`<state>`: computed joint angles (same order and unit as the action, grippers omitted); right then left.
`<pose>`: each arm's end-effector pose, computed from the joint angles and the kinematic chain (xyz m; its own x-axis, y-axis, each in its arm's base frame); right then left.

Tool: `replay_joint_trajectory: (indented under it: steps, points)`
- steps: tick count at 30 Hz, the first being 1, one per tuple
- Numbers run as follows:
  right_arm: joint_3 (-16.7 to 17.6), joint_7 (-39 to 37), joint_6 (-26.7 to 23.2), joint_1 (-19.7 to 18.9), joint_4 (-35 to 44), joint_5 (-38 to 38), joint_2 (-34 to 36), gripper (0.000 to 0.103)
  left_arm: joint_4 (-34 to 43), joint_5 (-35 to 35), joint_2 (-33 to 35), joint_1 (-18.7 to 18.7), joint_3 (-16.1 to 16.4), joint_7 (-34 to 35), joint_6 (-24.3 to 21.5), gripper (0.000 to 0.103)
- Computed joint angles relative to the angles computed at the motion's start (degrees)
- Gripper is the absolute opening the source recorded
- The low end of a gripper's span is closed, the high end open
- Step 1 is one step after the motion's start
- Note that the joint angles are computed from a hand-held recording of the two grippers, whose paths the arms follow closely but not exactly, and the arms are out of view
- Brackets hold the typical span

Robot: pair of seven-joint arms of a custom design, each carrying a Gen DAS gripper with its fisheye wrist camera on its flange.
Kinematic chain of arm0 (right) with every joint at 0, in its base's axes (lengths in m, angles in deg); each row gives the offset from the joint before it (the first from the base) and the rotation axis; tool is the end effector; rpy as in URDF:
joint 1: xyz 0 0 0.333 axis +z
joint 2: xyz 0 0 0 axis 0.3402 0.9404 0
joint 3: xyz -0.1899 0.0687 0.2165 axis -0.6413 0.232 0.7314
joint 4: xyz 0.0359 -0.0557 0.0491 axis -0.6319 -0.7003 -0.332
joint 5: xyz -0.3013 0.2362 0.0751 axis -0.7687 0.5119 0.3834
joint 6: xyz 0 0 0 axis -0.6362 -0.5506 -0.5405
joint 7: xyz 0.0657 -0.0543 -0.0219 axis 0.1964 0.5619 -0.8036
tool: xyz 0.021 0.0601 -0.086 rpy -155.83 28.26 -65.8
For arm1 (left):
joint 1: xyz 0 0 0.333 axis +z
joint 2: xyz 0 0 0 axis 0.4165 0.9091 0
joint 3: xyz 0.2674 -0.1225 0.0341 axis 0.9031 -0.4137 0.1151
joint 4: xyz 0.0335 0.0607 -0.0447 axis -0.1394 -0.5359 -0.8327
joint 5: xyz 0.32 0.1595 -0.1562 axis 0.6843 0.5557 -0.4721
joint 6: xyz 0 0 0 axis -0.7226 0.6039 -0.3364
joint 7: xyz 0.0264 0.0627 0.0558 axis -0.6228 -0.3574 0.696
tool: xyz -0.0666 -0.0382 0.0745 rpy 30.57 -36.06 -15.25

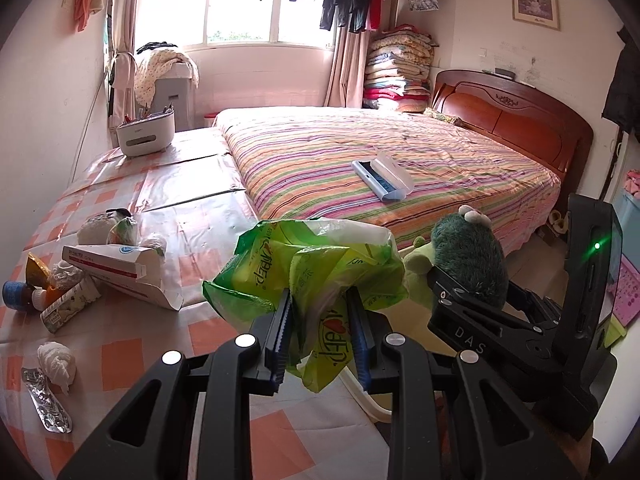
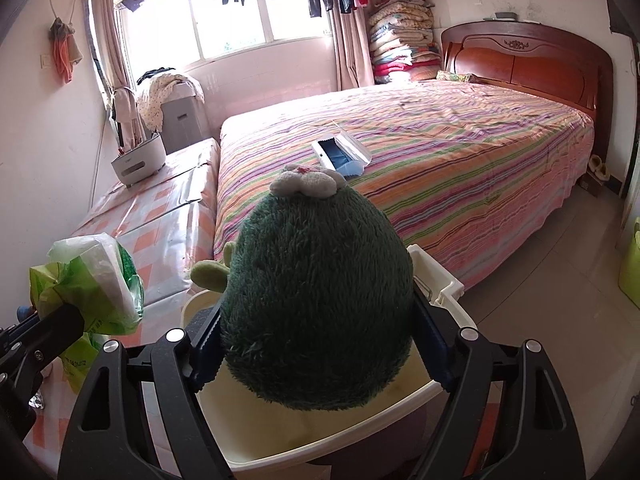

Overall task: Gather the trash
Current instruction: 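Lift the green bag with the left tool while the right tool carries the plush toy to the bin, then drop the green bag into the cream bin with the left tool while the right tool releases the plush toy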

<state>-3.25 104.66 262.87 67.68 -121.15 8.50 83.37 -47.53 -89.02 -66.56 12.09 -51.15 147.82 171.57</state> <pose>0.6647 0.2846 0.3440 0.0150 -0.9861 -0.1656 -0.5795 0.1264 -0.8051 0.6268 -0.0742 0.3918 -0.0418 -0.9966 0.0709 -0.5858 -0.0330 -0.8097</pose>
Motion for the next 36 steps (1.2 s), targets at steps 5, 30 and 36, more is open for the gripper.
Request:
replay_joint_trajectory:
  steps: [5,30,36]
  points:
    - [-1.1,0.4,-0.4,0.9,-0.1,0.1,0.1,0.079,0.8,0.5,0.3,1.2,-1.3,-0.3,-0.5,0.026]
    - [-4.7,2.1,20.6,4.4,-10.6,23.7,-1.4,0.093,5.6,3.6,3.6,9.2,-11.0,0.6,-3.3,0.027]
    - [-2.6,-0.6,23.4,3.2,-11.0,29.4,-1.5,0.094,9.6,3.5,6.8,12.4,-15.3,2.3,-6.3,0.027]
